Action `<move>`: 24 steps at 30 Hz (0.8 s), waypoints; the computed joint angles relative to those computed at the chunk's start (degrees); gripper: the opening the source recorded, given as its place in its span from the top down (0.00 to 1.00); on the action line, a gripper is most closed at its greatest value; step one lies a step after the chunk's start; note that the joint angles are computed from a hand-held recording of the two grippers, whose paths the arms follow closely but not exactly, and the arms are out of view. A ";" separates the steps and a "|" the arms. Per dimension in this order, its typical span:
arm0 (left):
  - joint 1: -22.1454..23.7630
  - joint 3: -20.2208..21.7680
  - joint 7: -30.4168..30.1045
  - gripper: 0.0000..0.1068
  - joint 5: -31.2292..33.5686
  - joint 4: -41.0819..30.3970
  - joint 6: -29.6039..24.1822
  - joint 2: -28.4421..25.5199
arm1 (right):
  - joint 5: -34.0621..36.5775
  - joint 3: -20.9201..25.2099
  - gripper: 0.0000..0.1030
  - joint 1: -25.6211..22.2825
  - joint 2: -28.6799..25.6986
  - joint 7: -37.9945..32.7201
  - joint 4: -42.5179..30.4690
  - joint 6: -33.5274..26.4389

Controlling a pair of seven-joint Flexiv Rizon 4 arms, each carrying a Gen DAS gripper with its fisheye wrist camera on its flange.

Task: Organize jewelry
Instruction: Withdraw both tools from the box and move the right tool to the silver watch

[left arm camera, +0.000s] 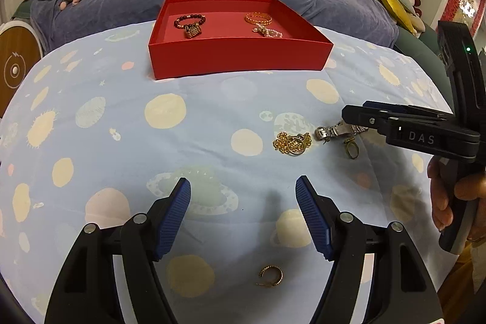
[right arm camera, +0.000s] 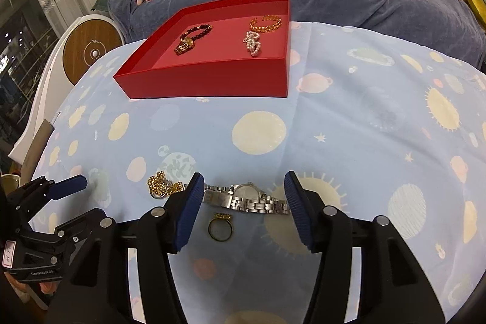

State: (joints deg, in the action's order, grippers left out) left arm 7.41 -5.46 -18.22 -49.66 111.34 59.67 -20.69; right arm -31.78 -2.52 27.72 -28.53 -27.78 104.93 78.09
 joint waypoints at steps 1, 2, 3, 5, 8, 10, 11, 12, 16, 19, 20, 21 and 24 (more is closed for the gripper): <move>-0.01 0.05 -0.16 0.36 0.10 -0.12 0.01 -0.10 | 1.11 1.54 0.47 -1.01 -0.67 -1.50 -0.96 -0.75; 0.02 0.07 -0.24 0.36 0.19 -0.25 -0.05 -0.20 | 2.08 2.60 0.47 -1.61 -1.16 -2.64 -1.70 -1.72; 0.05 0.13 -0.38 0.36 0.34 -0.41 -0.02 -0.35 | 3.32 3.94 0.47 -2.32 -1.62 -4.01 -2.47 -3.00; 0.17 0.25 -0.84 0.36 0.74 -0.75 -0.01 -0.65 | 3.70 3.70 0.47 -1.74 -1.70 -4.61 -2.31 -3.24; 0.51 0.46 -2.11 0.36 1.51 -1.46 -0.20 -1.22 | 3.36 3.96 0.45 -0.95 -1.16 -6.44 -2.16 -5.42; 0.84 0.53 -2.92 0.36 1.89 -1.82 -0.64 -1.45 | 1.94 3.36 0.45 0.10 -0.68 -6.86 -1.59 -6.46; 0.98 0.51 -3.10 0.36 2.04 -1.93 -0.74 -1.53 | 1.25 3.23 0.45 0.52 -0.45 -7.04 -1.29 -6.86; 1.10 0.44 -3.10 0.36 2.09 -1.93 -0.69 -1.58 | 0.81 3.39 0.46 0.76 -0.24 -7.34 -1.04 -7.20; 1.33 0.04 -1.98 0.36 1.75 -1.17 -0.14 -1.16 | 3.28 6.39 0.50 -0.59 0.25 -9.88 -0.74 -6.72; 1.16 -0.02 -1.27 0.36 1.61 -0.62 0.39 -0.91 | 3.80 5.33 0.51 0.11 0.79 -8.35 -0.24 -5.78; 1.12 -0.01 -1.26 0.36 1.64 -0.56 0.37 -0.88 | 3.63 4.74 0.51 0.35 0.80 -7.50 -0.24 -5.51; 1.10 -0.01 -1.32 0.36 1.66 -0.57 0.19 -0.86 | 3.50 4.25 0.51 0.50 0.88 -6.67 -0.24 -5.45; 0.96 -0.12 -1.10 0.36 1.53 -0.52 0.24 -0.78 | 3.52 3.93 0.57 0.44 0.07 -5.69 -1.49 -6.65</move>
